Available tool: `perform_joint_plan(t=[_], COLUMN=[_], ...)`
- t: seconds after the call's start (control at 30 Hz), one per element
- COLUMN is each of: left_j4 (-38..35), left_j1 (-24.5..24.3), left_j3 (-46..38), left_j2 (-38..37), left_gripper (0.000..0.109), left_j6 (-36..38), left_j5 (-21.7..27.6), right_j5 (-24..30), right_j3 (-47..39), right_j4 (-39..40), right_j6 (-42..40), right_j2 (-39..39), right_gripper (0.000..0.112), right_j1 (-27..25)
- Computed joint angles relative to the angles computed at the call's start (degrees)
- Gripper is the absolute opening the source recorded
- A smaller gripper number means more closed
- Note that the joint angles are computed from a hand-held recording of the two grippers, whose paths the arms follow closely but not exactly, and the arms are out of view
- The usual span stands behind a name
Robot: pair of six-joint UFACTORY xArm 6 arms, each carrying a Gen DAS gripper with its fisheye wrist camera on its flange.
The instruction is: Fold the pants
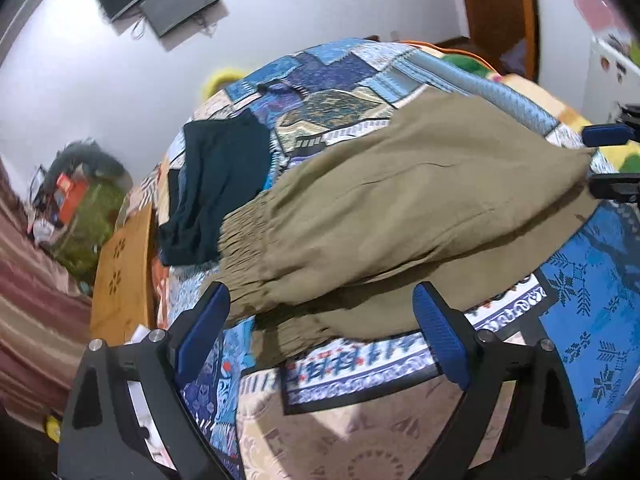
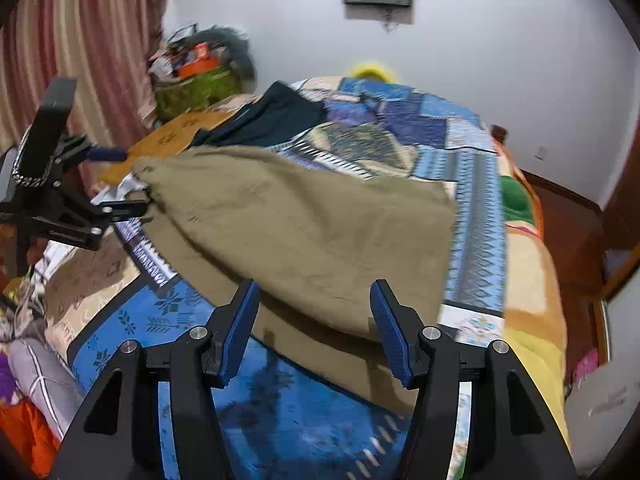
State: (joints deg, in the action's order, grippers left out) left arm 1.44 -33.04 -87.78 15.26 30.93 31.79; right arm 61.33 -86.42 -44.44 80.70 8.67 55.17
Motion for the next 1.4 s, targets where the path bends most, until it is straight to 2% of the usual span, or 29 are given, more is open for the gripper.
perform_joint_plan(t=[0.13,0.27,0.33,0.37,0.43,0.53,0.57,0.63,0.73,0.97,1.13,1.4], left_j4=[1.8,-2.0,-3.6,-4.1,-3.9,-3.7,-3.7,-4.3,-6.1,-12.7,-12.9,-13.2], left_j1=[-1.3,-1.9,-2.2,-2.3,-2.6,-3.2,-3.3,-3.5,-3.6,-3.4,-3.7,-3.1], left_j3=[1.4,-1.6,-3.6,-4.5,-4.5,-4.1,-4.2,-4.2,-4.0,-3.6,0.6,3.3], left_j2=[0.1,1.8,2.7,3.2,3.2,2.9,2.9,2.7,1.8,-1.2,-3.9,-4.6], left_gripper=[0.093,0.092,0.078,0.075,0.055,0.033,0.031,0.021,0.015,0.014,0.014,0.018], left_j6=[0.9,3.6,4.7,5.1,5.5,6.5,6.6,7.1,8.1,11.6,12.4,11.1], left_j5=[-3.0,-0.6,1.1,2.1,1.9,1.2,1.0,0.7,0.4,3.3,2.4,5.6], right_j5=[-1.9,-2.1,-1.8,-2.1,-3.0,-2.6,-2.1,-1.2,-0.1,3.3,3.6,0.2], right_j3=[-2.4,-4.8,-5.9,-6.3,-6.5,-7.3,-7.5,-7.9,-8.1,-8.8,-8.4,-5.5], right_j4=[2.6,2.1,1.5,1.2,1.8,1.6,1.2,0.4,-0.7,-2.9,-2.4,0.9], right_j6=[-4.1,-6.3,-7.5,-7.9,-8.9,-9.8,-9.8,-10.0,-10.0,-10.1,-9.7,-7.5], right_j2=[3.4,6.0,6.8,7.1,7.2,7.4,7.3,7.1,6.3,5.1,5.2,5.6], right_gripper=[0.054,0.054,0.051,0.048,0.030,0.013,0.012,0.009,0.007,0.006,0.006,0.006], right_j1=[-1.4,-2.1,-2.4,-2.6,-3.0,-2.8,-2.6,-2.2,-1.7,0.4,1.4,1.1])
